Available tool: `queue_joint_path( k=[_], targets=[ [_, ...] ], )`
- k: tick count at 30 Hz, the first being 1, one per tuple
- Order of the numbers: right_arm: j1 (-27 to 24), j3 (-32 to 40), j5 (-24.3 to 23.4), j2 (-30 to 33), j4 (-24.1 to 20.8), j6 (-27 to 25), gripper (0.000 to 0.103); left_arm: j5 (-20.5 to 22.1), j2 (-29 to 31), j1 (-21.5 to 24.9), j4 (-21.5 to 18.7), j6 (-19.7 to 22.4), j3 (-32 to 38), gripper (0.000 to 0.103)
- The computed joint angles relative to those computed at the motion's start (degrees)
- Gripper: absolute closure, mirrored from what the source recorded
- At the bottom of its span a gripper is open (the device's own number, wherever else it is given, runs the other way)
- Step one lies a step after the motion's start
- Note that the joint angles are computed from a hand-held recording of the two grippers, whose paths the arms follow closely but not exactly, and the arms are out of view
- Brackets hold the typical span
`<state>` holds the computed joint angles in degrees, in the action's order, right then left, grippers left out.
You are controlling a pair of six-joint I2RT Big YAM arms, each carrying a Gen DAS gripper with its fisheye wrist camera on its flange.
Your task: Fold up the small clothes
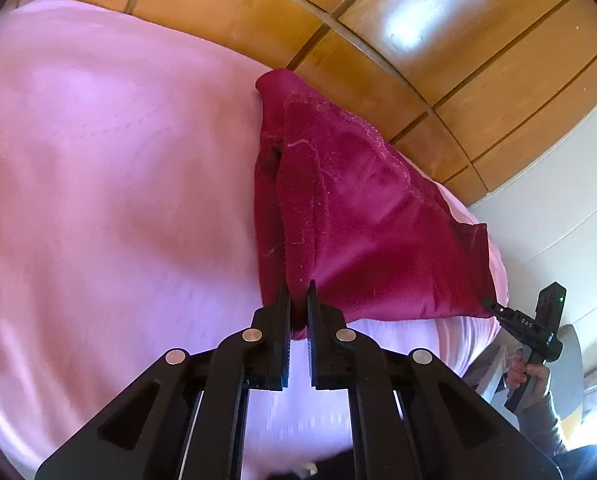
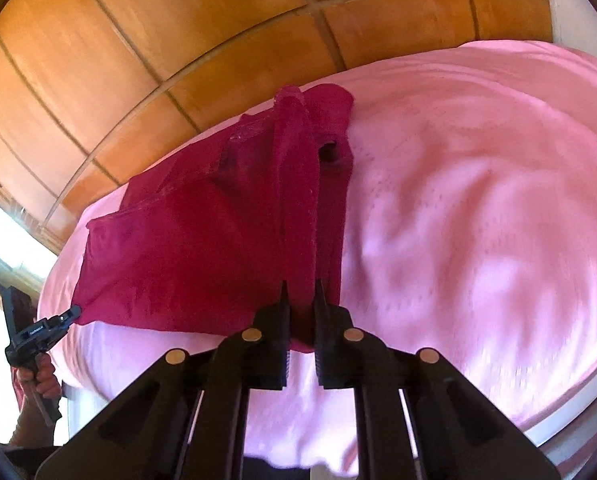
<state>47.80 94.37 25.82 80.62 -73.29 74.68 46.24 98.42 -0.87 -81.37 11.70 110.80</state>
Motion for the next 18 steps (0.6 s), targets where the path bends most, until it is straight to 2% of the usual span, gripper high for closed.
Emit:
queue_joint_path(
  k=[7, 10, 12, 13, 14, 15, 16, 18],
  targets=[
    [4.75, -0.81, -4.8, -0.82, -4.33, 5.85, 0.095, -0.61, -5.75, 3.03, -7.23, 5.64, -6.87, 0.098],
    [5.37, -0.62, -6.29, -0.43, -5.45, 6.45, 0.095, -2.21, -6.76, 2.89, -8.5, 6.66, -8.44, 0.098],
    [4.91, 0.88, -5.21, 0.44, -6.92, 5.33, 0.092, -3.68, -6.43, 2.24, -7.65, 5.71, -7.93, 0.097],
    [4.55, 1.61, -4.31, 0.81, -7.48, 4.87, 0.083, -3.19, -5.45, 1.98, -7.55, 5.31, -6.63, 0.096],
    [4.02, 2.22, -2.98, 1.02, -7.37, 3.83, 0.068, -3.35, -4.8, 1.79, -6.95, 4.58, -5.66, 0.087],
    [3.6, 3.5, -1.66, 1.83, -8.13, 3.11, 0.059, -3.92, -4.28, 2.07, -6.39, 4.17, -4.69, 0.083],
    [3.13, 4.65, -0.49, 2.65, -9.03, 2.09, 0.052, -4.13, -3.28, 1.89, -5.04, 2.84, -3.12, 0.077],
    [1.61, 6.34, 1.12, 4.06, -9.01, -0.98, 0.05, -3.9, -1.69, 1.64, -3.15, 0.95, -0.48, 0.073]
  ],
)
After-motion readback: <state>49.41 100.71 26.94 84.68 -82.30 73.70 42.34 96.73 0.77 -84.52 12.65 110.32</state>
